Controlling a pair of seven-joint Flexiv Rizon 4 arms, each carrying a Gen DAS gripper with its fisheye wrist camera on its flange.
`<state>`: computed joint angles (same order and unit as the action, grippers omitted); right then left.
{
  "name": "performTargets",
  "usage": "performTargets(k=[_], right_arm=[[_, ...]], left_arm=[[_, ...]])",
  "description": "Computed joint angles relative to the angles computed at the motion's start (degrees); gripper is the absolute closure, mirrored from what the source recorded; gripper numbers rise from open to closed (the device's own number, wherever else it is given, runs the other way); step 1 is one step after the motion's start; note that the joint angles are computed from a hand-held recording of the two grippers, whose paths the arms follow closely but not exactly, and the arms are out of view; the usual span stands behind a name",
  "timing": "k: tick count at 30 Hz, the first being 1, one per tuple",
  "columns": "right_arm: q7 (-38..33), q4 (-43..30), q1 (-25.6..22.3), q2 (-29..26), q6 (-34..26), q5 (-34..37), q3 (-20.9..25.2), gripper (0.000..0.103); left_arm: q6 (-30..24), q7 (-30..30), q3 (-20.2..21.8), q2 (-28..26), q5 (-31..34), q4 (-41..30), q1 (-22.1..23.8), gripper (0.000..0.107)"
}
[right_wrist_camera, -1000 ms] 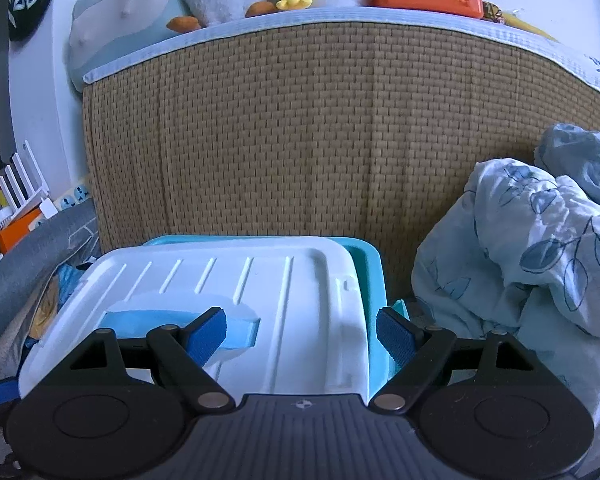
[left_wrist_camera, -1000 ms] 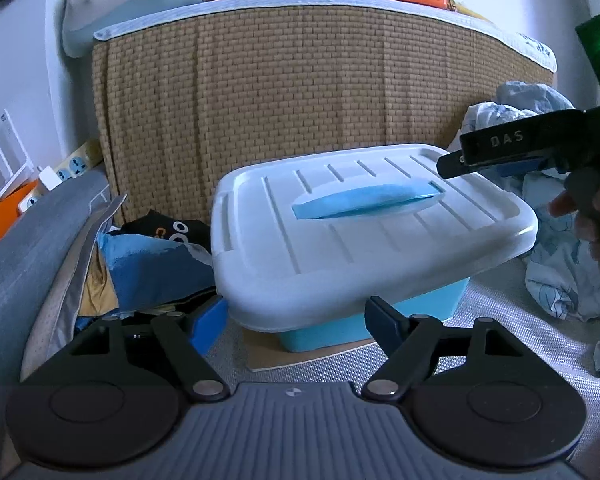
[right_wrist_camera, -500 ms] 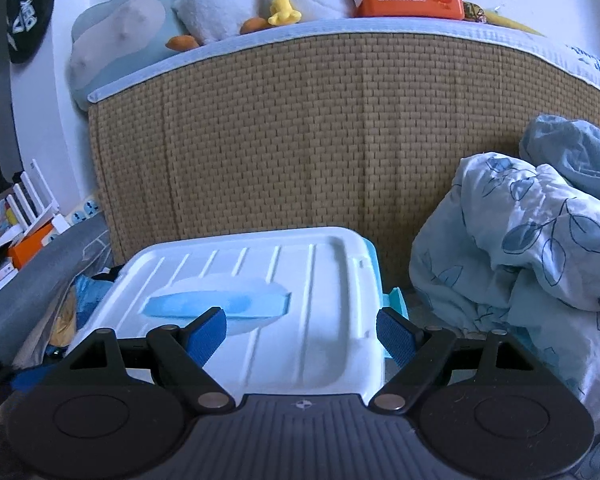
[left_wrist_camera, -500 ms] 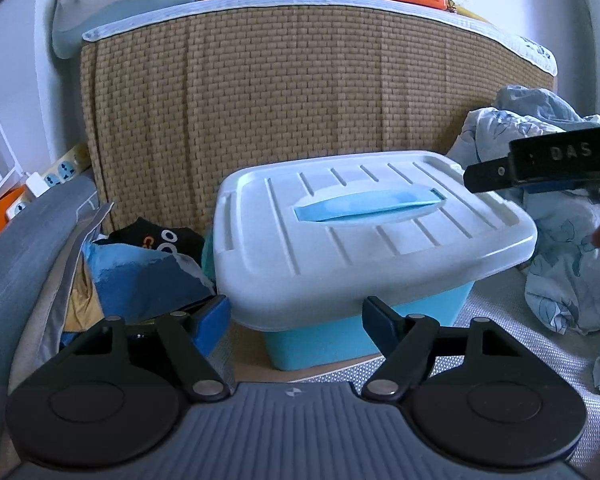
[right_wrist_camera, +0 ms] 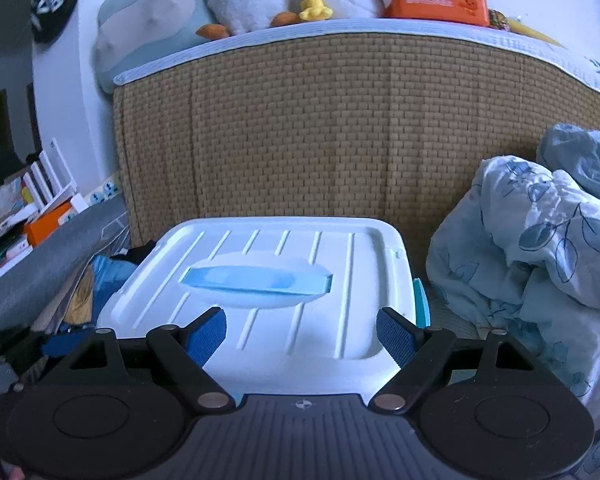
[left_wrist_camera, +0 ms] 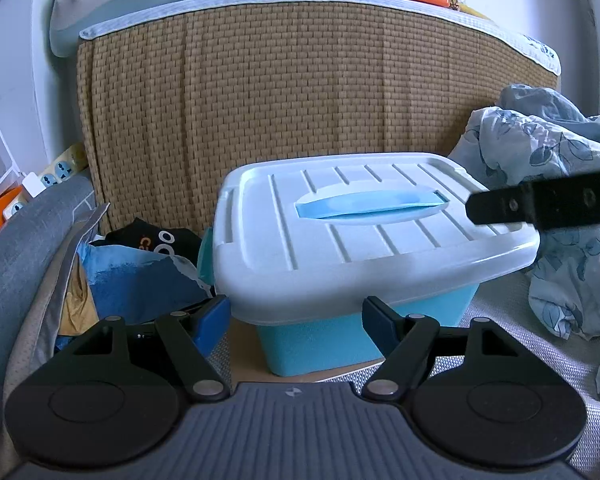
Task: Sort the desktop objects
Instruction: 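Press the lid down onto the tub with both grippers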
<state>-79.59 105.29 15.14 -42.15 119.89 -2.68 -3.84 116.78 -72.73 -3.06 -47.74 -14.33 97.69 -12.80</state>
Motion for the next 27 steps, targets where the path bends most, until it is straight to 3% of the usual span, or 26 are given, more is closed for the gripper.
performTargets(k=[12,21,27], right_arm=[[-3.8,1.5,4.4,0.7,-1.8,2.5,-3.3,0.017],[-2.5,1.1,2.2,1.2,-5.5,0.6,-1.3,0.017],[-1.7,0.8,3.8,0.8,-6.8,0.9,-3.5,0.017]], left_arm=[[-0.3,-0.6,-0.3,-0.4,0.0,-0.7,0.2,0.031],[-1.1,-1.4,0.0,-1.0,-1.3,-1.9,-0.4,0.031],[-1.5,-1.8,0.5,-1.4,-2.1,-3.0,-0.9,0.031]])
